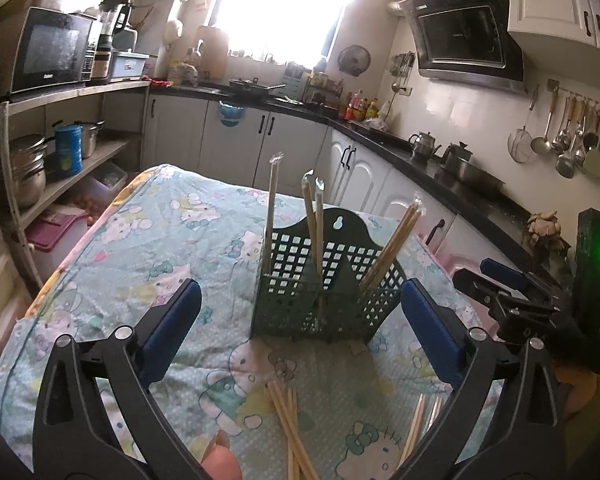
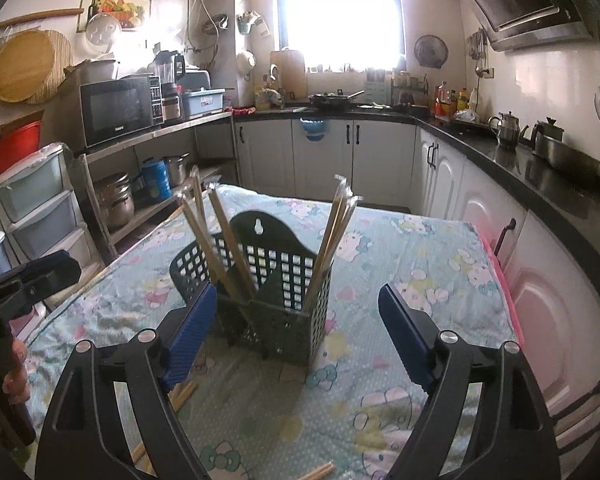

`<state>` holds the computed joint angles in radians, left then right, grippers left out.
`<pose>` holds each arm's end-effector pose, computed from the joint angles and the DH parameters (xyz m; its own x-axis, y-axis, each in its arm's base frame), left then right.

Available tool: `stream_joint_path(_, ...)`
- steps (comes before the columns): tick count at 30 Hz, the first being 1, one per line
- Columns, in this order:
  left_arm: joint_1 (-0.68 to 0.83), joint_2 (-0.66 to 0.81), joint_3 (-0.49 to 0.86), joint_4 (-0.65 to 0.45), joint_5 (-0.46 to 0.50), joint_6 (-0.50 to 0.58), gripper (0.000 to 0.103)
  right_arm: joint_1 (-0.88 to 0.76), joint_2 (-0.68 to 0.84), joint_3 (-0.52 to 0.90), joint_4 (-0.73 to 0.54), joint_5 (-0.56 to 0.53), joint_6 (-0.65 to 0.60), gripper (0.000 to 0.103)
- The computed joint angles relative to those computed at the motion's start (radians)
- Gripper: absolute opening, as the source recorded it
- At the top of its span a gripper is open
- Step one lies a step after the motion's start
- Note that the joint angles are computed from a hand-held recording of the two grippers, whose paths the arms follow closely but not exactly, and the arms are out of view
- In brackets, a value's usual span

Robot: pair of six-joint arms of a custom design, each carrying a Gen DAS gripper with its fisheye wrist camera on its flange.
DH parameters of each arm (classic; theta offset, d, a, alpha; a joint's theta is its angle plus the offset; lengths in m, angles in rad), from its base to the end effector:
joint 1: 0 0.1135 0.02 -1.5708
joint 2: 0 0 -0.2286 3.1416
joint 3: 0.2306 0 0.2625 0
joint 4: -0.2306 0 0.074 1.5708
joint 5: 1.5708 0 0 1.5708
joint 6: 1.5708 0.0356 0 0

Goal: Organize utensils
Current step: 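Withdraw both grippers from the caddy toward the remaining chopsticks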

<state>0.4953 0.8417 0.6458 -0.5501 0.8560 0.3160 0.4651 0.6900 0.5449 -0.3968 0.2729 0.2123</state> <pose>0.1901 0.0721 0.2270 -0.5127 -0.0455 -0.8573 0.3533 0.8990 -0.2590 0.1813 0.0802 0.2256 -0.4981 -0.0229 -0.8668 -0.1233 0.9914 0.0446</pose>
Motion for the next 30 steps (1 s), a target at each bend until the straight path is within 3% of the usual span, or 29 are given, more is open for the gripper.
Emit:
stream_joint_path(11,0.092,0.029,-0.023,-0.056,0.039,0.092,0.091,0.077,-0.041,-0.065,-0.034,0.044,0.063,0.080)
stream_joint_path(30,0.074,0.039,-0.134,-0.100,-0.003,0.217,0.091,0.131,-0.203,-0.222,-0.152,0.096,0.191,0.080)
